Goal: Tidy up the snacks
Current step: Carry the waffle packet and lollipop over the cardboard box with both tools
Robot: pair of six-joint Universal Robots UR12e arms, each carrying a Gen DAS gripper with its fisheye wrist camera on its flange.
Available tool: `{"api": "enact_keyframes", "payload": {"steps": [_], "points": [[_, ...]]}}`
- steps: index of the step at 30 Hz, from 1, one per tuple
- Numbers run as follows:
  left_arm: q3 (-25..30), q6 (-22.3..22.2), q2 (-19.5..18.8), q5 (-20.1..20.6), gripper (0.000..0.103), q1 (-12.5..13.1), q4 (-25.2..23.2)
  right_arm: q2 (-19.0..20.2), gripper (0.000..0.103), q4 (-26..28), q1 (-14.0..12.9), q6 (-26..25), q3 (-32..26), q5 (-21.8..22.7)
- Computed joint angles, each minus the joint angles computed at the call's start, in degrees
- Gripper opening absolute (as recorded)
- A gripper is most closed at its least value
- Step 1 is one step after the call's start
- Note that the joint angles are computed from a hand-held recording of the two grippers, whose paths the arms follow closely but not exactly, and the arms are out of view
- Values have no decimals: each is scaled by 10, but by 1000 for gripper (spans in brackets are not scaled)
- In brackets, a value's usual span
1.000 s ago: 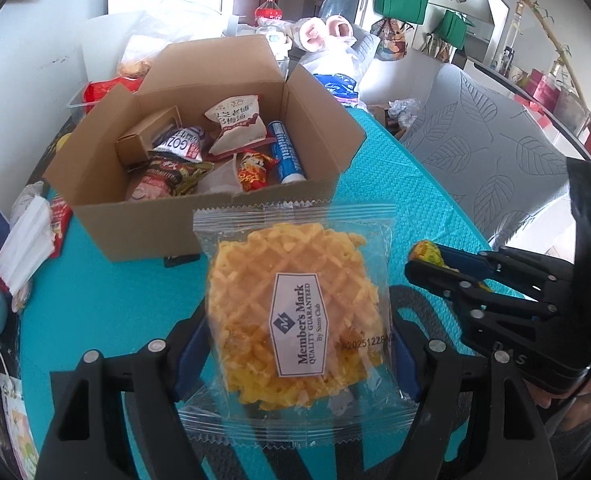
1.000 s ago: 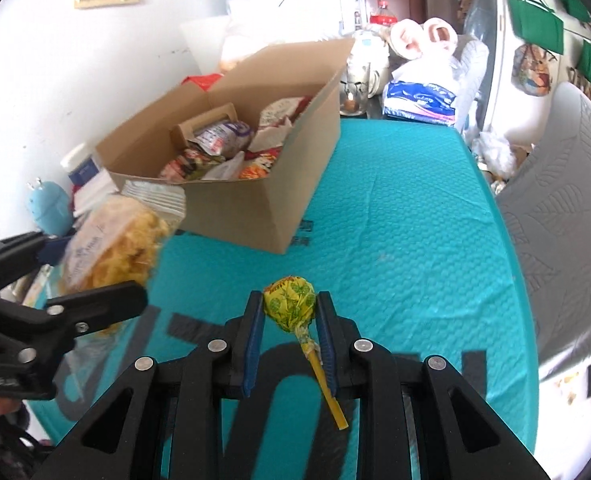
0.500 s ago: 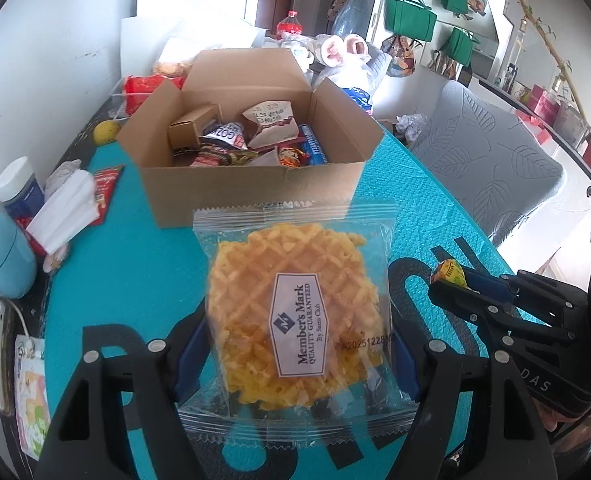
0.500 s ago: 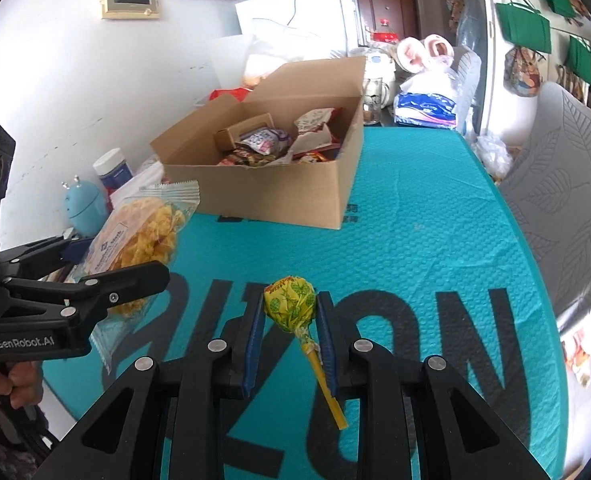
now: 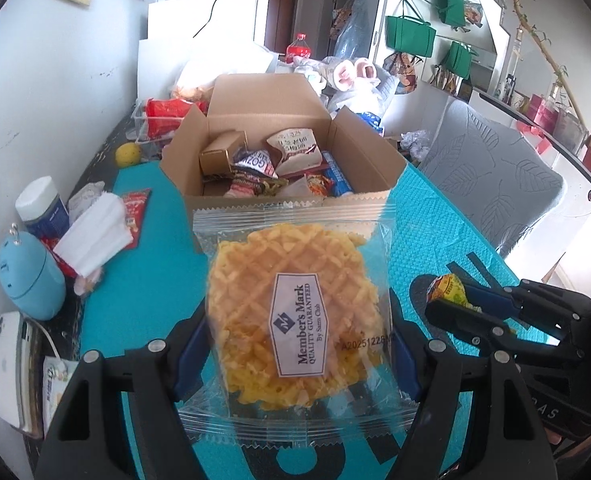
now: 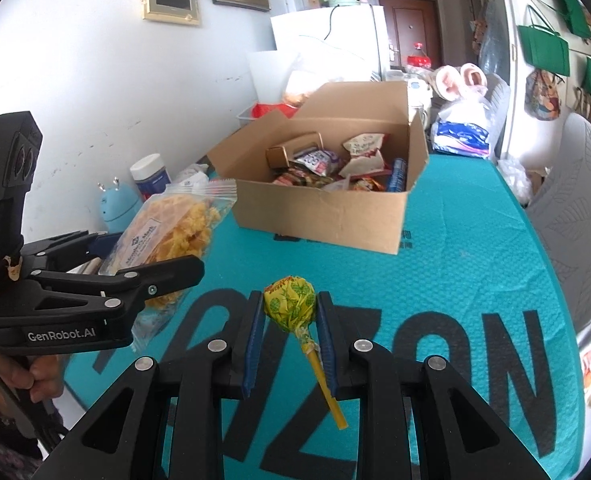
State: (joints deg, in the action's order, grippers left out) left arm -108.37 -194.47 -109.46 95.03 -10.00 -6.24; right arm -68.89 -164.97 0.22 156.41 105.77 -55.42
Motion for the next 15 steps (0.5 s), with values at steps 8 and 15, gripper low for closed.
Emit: {"api": "enact_keyframes", "payload": {"steps": [8, 15], "points": [[20, 29, -7, -32, 76, 16, 19, 10, 26, -16, 14, 19, -26, -17], [48, 59, -19, -61, 76, 32, 75, 25, 26, -33, 25, 35, -66, -21]]}}
